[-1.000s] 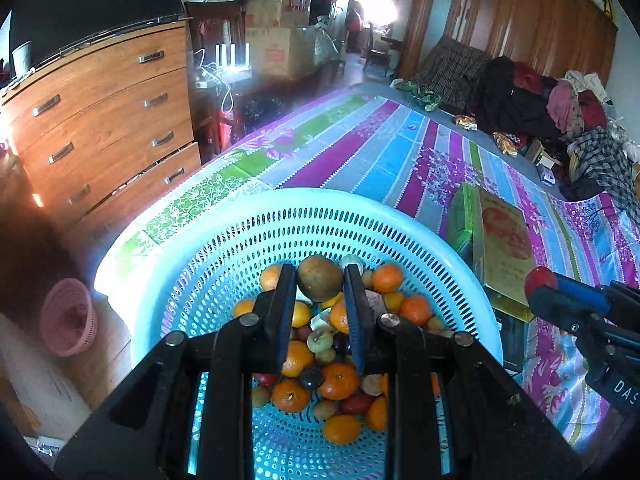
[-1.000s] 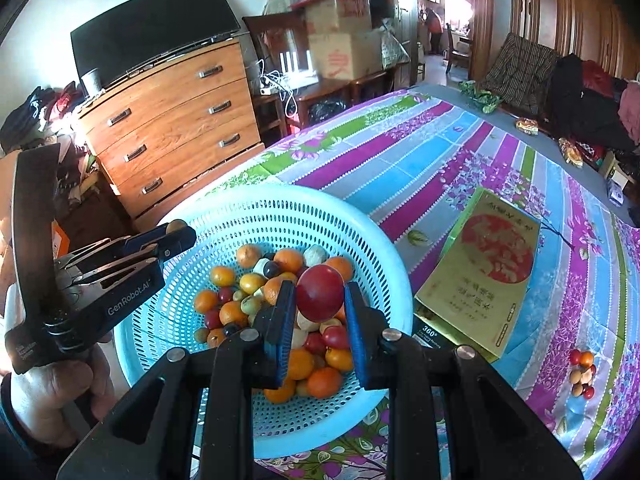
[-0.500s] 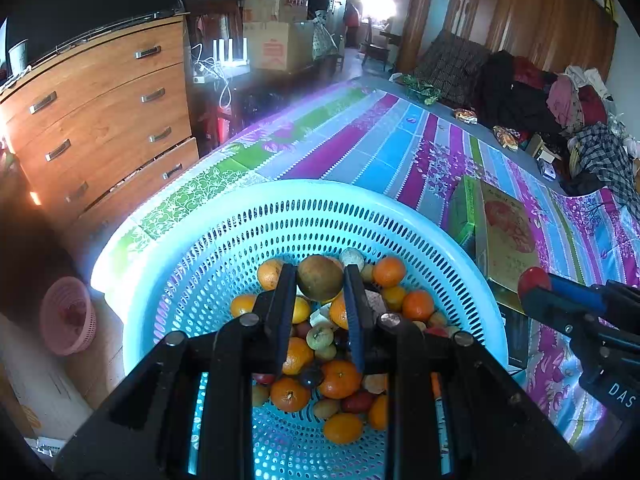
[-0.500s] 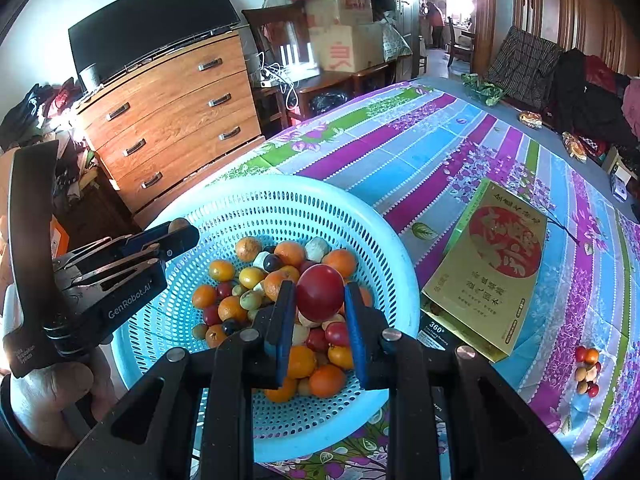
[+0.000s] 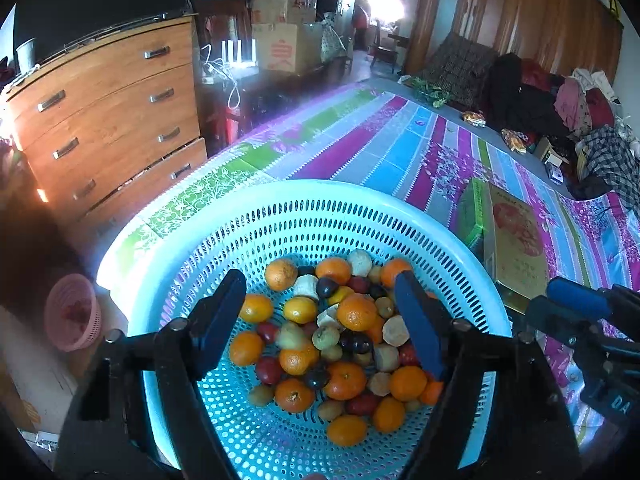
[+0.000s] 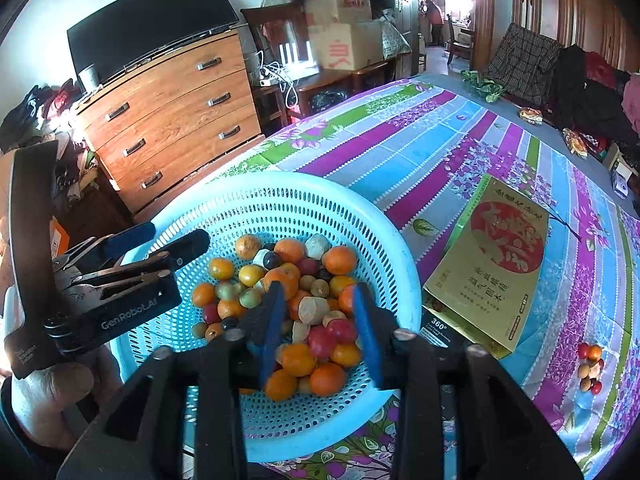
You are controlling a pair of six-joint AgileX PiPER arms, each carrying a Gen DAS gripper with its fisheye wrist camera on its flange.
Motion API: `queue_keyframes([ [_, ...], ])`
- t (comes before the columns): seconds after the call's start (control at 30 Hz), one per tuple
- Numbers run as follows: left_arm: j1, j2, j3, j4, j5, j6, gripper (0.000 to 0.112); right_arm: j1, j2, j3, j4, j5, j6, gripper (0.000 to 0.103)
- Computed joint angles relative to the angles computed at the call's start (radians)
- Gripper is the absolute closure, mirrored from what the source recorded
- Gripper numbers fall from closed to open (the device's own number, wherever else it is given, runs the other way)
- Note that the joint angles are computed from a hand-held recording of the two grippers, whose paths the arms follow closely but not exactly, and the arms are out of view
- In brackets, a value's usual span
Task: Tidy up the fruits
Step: 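Move both open tools back from the basket toward the fruit cluster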
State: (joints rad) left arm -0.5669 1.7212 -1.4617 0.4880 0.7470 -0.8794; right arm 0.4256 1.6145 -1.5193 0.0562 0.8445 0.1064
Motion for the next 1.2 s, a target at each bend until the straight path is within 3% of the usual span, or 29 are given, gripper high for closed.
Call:
queue_keyframes([
  [0.07,0.002,0.004,-0.002,-0.006,0.005,0.006,0.033,-0.002,-0.014,0.015,0.0,-0.013,0.006,0.046],
  [0.13,0.002,0.007,-0.003,-0.01,0.006,0.003,0.03,-0.008,-0.02,0.021,0.017,-0.012,-0.005,0.037],
  [0.2,-0.001,0.006,0.0,-0.006,0.01,-0.013,0.028,-0.006,-0.037,0.044,0.007,-0.026,0.003,0.021],
  [0.33,-0.001,-0.019,0.026,-0.012,-0.027,-0.024,0.028,0.021,-0.129,0.159,-0.083,-0.117,0.071,0.02],
  [0.47,-0.011,-0.061,0.077,0.059,-0.078,-0.102,0.028,0.073,-0.289,0.38,-0.335,-0.243,0.294,0.012],
  [0.53,-0.001,-0.05,0.067,0.011,-0.091,-0.058,0.027,0.072,-0.347,0.481,-0.389,-0.267,0.362,0.012],
  [0.6,0.007,-0.034,0.059,-0.066,-0.117,0.004,0.027,0.046,-0.383,0.555,-0.344,-0.275,0.345,0.012],
  [0.87,-0.09,0.016,0.0,-0.095,-0.167,0.038,0.028,-0.019,-0.469,0.753,-0.239,-0.261,0.229,0.012],
  [1.2,-0.211,0.124,-0.176,-0.116,-0.119,0.125,0.027,-0.258,-0.596,0.846,-0.053,-0.298,0.003,0.012],
])
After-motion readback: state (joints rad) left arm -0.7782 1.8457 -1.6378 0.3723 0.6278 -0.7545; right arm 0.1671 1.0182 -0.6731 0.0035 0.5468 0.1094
